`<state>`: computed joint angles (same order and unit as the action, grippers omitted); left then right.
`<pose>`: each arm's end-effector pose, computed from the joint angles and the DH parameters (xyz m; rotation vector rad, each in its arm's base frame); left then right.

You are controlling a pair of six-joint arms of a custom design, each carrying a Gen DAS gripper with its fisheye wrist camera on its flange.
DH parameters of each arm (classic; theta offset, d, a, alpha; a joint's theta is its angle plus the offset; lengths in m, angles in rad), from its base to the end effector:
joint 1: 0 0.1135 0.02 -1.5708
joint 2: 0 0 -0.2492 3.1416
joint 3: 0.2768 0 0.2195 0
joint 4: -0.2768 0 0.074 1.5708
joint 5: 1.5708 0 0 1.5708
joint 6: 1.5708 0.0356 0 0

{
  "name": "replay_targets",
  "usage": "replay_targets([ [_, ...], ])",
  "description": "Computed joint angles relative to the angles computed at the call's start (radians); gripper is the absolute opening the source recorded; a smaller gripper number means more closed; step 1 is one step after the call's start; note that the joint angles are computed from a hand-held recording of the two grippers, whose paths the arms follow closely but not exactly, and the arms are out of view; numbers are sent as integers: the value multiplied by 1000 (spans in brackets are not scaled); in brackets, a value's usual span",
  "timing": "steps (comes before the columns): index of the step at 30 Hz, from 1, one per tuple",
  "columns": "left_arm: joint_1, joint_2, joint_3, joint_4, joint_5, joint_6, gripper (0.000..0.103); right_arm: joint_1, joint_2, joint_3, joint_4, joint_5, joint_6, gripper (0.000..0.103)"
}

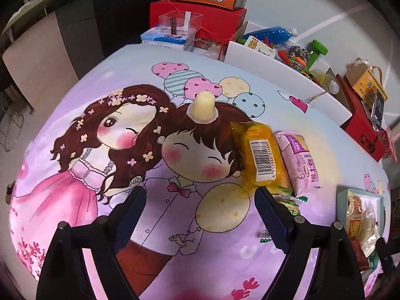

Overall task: Organize snacks
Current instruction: 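Move both open tools back over the snack pile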

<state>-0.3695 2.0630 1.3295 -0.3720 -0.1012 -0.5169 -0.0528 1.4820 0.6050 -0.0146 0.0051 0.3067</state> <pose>0.3593 -0.1353 0.1385 -0.2290 2.6653 -0.1494 0.2475 -0.0133 0.1525 0.4429 2.4251 0.1040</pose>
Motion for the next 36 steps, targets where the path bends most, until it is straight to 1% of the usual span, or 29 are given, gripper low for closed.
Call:
replay_targets([
  [5, 24, 9, 2, 23, 41, 18, 89, 56, 64, 18, 28, 35, 19, 101],
  [12, 48, 39, 31, 41, 105, 46, 89, 121, 115, 38, 67, 28, 54, 101],
  [16, 52, 53, 48, 39, 105, 64, 89, 182, 167, 82, 75, 57, 72, 101],
  [20, 62, 78, 71, 42, 120, 72, 89, 241, 242, 145, 73, 72, 87, 101],
  [25, 71, 111, 101, 46, 144, 90, 89, 319, 380, 258, 53, 106, 78, 101],
  [31, 73, 153, 144, 40, 171, 101, 89, 387, 570, 429, -3, 115, 33, 101],
  [36, 62, 178, 176, 43, 195, 110, 89, 412, 656, 502, -17, 106, 13, 101],
])
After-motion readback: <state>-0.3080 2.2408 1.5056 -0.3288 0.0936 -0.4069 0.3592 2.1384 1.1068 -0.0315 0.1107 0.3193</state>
